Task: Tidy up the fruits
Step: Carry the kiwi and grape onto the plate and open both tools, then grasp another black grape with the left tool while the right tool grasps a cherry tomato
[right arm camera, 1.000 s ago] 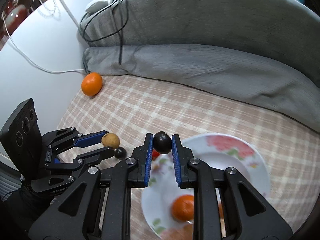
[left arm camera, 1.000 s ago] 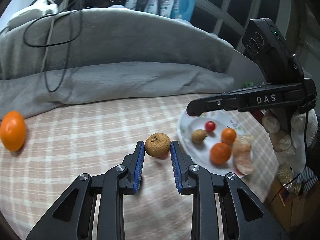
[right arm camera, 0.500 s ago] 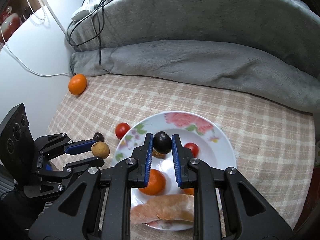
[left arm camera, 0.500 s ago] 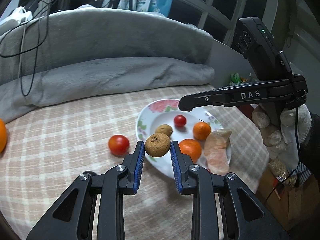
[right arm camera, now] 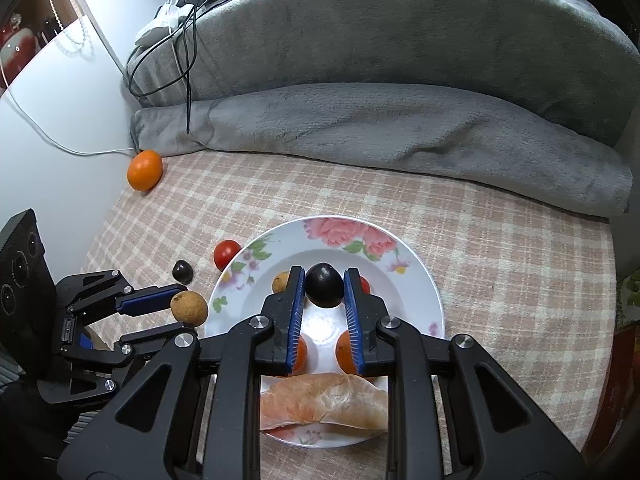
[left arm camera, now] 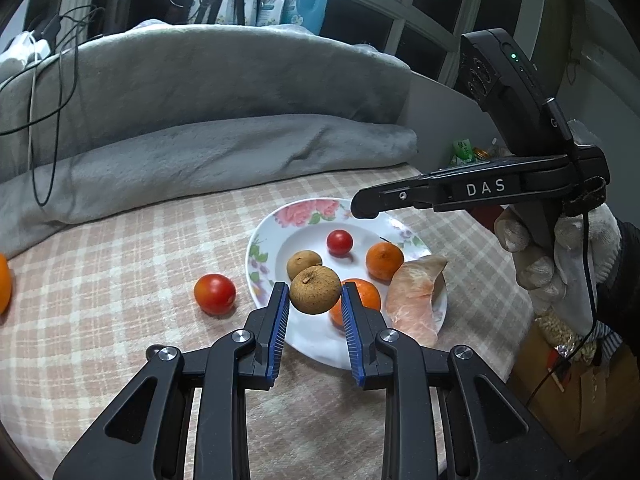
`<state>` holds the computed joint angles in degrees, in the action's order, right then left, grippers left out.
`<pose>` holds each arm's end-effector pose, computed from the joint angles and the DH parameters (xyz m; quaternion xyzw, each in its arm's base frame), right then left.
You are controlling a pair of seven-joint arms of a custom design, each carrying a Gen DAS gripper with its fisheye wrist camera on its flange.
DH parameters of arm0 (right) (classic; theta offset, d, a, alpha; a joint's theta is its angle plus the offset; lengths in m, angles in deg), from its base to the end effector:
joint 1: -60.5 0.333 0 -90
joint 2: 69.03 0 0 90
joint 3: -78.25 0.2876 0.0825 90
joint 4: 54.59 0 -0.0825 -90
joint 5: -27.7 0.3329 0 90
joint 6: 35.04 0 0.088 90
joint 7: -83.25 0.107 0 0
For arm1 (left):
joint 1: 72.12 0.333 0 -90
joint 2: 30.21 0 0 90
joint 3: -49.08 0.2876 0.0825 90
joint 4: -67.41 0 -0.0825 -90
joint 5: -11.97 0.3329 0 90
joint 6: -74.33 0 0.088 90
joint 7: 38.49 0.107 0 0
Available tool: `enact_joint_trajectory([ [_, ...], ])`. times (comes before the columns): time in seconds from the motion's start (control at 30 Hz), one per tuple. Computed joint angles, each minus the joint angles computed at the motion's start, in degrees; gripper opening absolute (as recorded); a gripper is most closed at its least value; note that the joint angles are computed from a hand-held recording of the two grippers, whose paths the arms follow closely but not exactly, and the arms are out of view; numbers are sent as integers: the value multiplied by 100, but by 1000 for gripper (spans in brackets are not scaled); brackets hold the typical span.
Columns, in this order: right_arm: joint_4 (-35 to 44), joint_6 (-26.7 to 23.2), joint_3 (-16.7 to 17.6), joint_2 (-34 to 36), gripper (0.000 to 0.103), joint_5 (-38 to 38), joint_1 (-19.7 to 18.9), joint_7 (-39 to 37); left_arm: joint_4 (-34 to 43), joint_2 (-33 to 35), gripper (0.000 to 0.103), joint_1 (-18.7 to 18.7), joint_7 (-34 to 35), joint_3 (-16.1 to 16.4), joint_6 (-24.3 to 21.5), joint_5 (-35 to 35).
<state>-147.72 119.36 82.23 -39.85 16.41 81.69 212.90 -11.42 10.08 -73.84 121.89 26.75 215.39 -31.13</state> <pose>0.6058 0.2831 0.3921 -0.6374 0.7174 -0.1095 0.2589 0.6650 -0.2202 0.3679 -0.2572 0.8661 -0.4280 0.0237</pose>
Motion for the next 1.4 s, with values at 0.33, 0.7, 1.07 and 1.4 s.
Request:
enact_joint_trajectory([
  [0.33, 3, 83, -140, -55, 64, -338, 135, 179, -206, -138, 53, 76, 282, -85, 126, -184],
  [0.7, 355, -14, -235, 72, 71, -748, 302, 91, -386, -277, 69, 149, 496, -34, 285, -405],
  [1.07, 1019, -315, -57, 460, 75, -594, 308, -672, -423, -249, 69, 265, 471, 41, 444, -376],
  [1.4, 2311, -1207, 143, 1143, 84, -208, 347, -2032, -224, -36, 69, 332, 142, 233, 580, -16],
])
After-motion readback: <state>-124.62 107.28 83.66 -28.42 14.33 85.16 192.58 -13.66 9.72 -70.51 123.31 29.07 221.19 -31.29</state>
